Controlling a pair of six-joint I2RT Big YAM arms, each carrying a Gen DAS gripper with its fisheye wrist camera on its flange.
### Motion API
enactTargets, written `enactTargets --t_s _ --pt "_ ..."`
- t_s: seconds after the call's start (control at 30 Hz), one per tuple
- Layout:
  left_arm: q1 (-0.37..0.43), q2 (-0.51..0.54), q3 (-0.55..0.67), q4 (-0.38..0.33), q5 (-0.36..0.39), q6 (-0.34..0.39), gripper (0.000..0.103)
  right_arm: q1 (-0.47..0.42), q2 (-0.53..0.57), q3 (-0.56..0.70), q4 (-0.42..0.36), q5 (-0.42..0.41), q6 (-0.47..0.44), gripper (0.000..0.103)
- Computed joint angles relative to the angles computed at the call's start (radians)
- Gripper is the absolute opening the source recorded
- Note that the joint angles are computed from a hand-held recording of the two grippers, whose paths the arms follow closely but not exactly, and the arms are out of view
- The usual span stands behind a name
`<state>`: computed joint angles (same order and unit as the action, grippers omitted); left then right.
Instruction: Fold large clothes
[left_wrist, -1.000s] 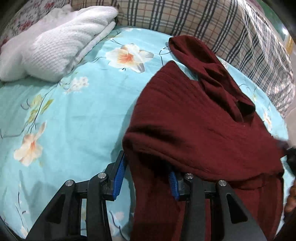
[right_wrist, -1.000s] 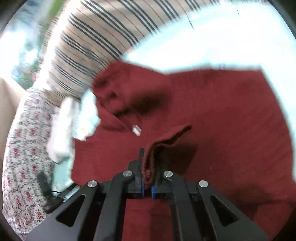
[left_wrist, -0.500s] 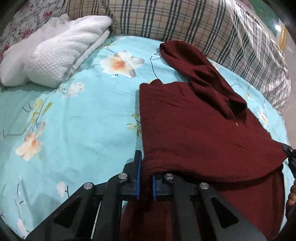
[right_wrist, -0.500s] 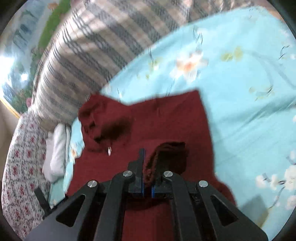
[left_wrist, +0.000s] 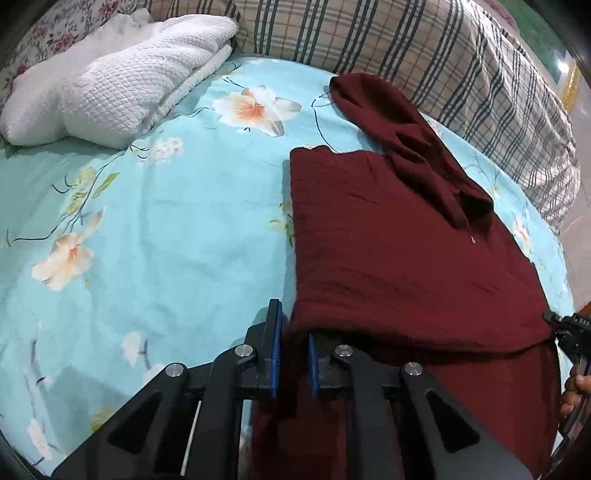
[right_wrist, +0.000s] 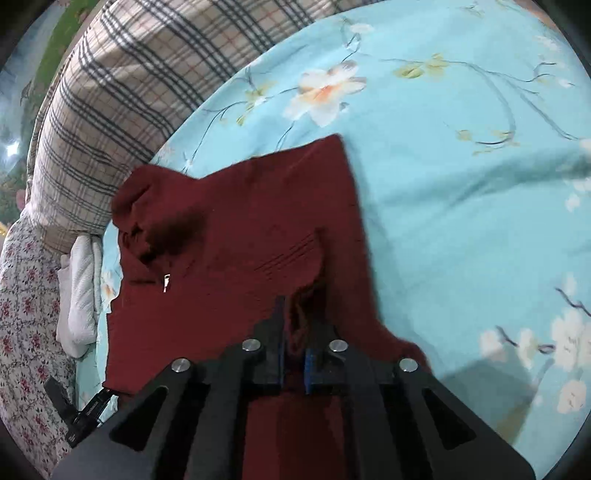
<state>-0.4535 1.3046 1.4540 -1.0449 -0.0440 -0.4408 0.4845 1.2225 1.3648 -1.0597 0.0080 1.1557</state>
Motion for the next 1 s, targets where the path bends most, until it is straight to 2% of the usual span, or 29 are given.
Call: enactTargets --t_s 0.1,0.17,0.23,0.27,0.33,0.43,0.47,0.5,0.53,0.6,0.67,0.73,0.8,0.87,1.0 --pt "-0.002 -0.026 0.018 -0.036 0.021 -0.005 0.013 0.017 -0.026 0.026 -0.035 0.107 -0.025 0.009" --pt "-0.011 -0.046 0.029 -0.015 0.04 -0.008 0.011 0.019 -0.026 0.044 -0.013 0.116 -0.066 0.009" --pt "-0.027 -0.042 0.051 0.019 0.081 -0.008 0.011 0.013 0.011 0.068 0.024 0.027 -0.121 0.009" --pt "-0.04 -0.026 0.068 0.034 0.102 -0.002 0.014 0.014 0.025 0.071 0.038 -0.003 -0.131 0.009" --pt "-0.065 0.012 0.097 0.033 0.085 0.009 0.014 0.017 0.075 0.085 0.055 -0.069 -0.173 0.009" --pt "-0.077 0.08 0.123 -0.003 0.076 0.009 0.014 0.014 0.12 0.084 0.02 -0.111 -0.182 0.009" --pt "-0.073 0.094 0.121 -0.016 0.076 0.005 0.014 0.008 0.112 0.061 0.036 -0.12 -0.172 0.009" --pt "-0.067 0.101 0.11 -0.018 0.086 0.001 0.013 0.001 0.091 0.029 0.069 -0.128 -0.162 0.007" --pt "-0.058 0.096 0.094 0.001 0.106 -0.004 0.014 -0.004 0.085 0.023 0.069 -0.13 -0.161 0.006" --pt "-0.045 0.086 0.083 0.012 0.138 -0.015 0.013 -0.006 0.086 0.043 0.035 -0.113 -0.17 0.007" --pt "-0.045 0.092 0.105 -0.011 0.133 -0.024 0.013 -0.002 0.104 0.082 0.012 -0.095 -0.186 0.009" --pt "-0.042 0.102 0.133 -0.026 0.121 -0.029 0.016 -0.004 0.129 0.125 0.027 -0.105 -0.221 0.009" --pt "-0.042 0.109 0.16 -0.028 0.111 -0.034 0.031 -0.002 0.168 0.176 0.041 -0.125 -0.263 0.009" --pt "-0.032 0.124 0.197 -0.032 0.105 -0.025 0.037 0.005 0.225 0.253 0.036 -0.139 -0.327 0.009" --pt "0.003 0.201 0.318 -0.066 0.122 -0.018 0.038 0.027 0.382 0.465 0.009 -0.148 -0.496 0.01"
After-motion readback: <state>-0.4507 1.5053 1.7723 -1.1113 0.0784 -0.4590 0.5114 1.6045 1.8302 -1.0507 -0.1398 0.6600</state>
